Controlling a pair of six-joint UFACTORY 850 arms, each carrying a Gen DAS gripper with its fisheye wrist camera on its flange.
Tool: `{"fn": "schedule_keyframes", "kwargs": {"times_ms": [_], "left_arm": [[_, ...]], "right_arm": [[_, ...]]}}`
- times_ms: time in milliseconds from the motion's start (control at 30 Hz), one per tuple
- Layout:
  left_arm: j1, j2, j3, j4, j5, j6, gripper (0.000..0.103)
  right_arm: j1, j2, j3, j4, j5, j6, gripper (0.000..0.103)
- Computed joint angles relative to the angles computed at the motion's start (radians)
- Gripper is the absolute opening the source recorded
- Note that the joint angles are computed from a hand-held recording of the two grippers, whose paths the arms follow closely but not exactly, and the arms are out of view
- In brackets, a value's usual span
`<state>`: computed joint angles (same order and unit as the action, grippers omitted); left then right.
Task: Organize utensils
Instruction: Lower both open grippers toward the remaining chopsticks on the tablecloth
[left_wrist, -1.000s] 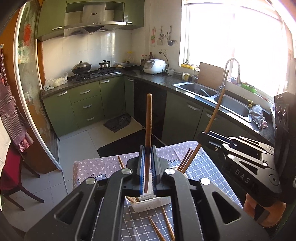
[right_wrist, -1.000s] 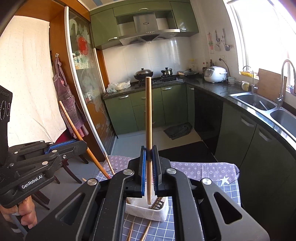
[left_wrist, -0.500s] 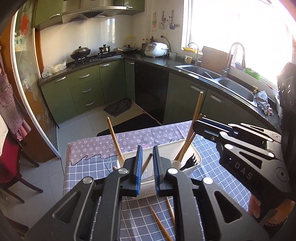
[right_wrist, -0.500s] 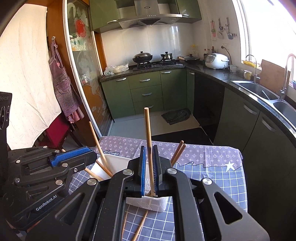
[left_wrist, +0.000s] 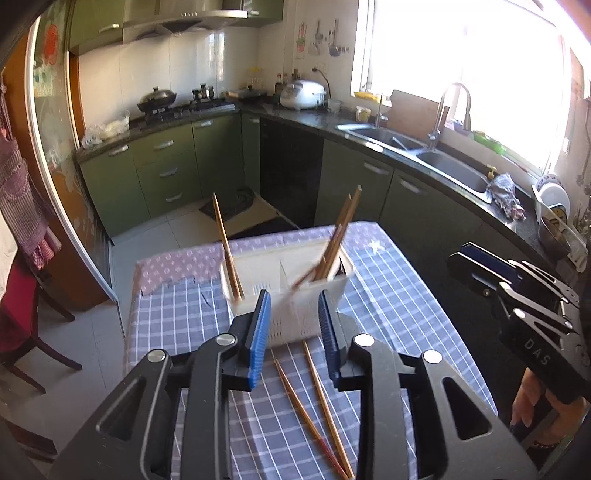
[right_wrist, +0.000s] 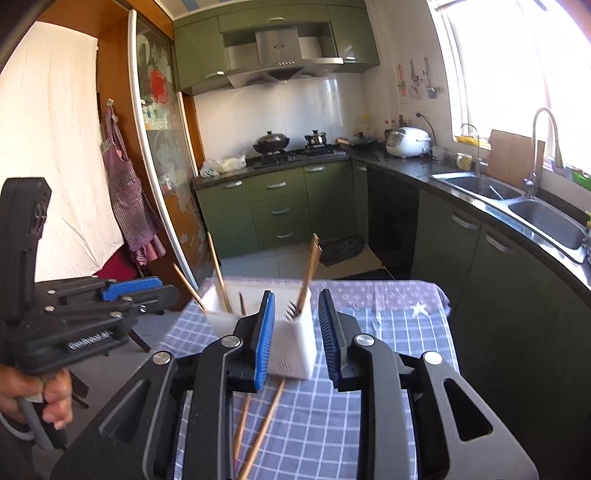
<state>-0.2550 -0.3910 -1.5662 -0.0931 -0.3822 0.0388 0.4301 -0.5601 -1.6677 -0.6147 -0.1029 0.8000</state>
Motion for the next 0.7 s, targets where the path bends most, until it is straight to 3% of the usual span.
{"fn": "schedule_keyframes", "kwargs": {"times_ms": [67,133,267,333,700], "left_arm": [[-0.003,-0.016,0.011,-0.049,-0.08,0.031,0.026],[-0.011,-0.06,-0.006,-0.064,-0.183,0.033,0.026],[-0.015,-0.181,-0.085,-0.061,-0.371,-0.042,0.02],[-0.018,-0.239,-0.132,-0.026,-0.431,-0.107,0.019],[-0.028,-0.394,-0.285,0.09,-0.549,-0.329,0.014]], "right_arm": [[-0.002,0.011,0.059,-0.1,-0.027,0.118,0.026],[-0.004,0.001,0.091,-0.088,-0.062,0.121,0.026],[-0.016,-0.025,0.131,0.171,-0.08,-0.117,0.026],[-0.016,-0.032,0.141,0.18,-0.085,-0.128,0.026],[-0.053,-0.056,0.154,0.556,-0.066,-0.493,0.026]]}}
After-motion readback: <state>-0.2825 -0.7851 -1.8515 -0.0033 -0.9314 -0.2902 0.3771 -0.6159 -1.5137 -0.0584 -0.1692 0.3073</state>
